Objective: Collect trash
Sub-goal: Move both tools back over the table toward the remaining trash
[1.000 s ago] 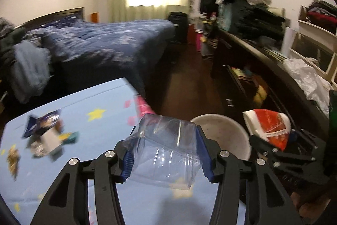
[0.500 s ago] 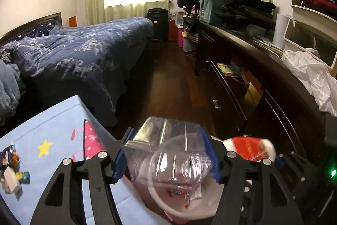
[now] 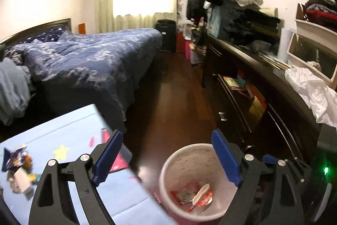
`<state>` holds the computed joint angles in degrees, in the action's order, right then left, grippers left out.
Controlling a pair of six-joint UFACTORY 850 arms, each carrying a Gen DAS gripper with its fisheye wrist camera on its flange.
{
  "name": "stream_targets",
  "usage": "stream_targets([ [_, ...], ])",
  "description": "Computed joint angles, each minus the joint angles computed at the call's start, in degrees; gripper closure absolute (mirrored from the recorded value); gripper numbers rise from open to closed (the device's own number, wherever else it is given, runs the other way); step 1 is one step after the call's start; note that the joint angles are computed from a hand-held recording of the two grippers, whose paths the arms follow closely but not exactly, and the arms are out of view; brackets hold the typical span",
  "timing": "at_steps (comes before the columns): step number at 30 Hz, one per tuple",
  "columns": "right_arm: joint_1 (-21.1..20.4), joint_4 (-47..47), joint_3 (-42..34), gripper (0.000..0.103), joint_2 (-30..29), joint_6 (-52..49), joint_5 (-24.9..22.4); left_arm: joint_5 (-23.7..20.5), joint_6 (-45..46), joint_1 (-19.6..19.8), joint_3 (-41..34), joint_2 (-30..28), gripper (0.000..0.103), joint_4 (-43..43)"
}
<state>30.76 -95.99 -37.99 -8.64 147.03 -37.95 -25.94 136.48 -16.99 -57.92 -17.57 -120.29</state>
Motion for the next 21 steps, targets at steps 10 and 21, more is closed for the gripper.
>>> stream_targets([
  [10,7.4,-2.6,-5.8,0.018,-0.4,-3.6,0.0,3.1,8.4,11.1,8.2,7.1,0.007,-10.9],
  [21,12.4,-1.0,-23.5,0.016,-11.9,-16.5,8.4,6.4,16.1,25.6,6.9,5.3,0.004,-21.6],
])
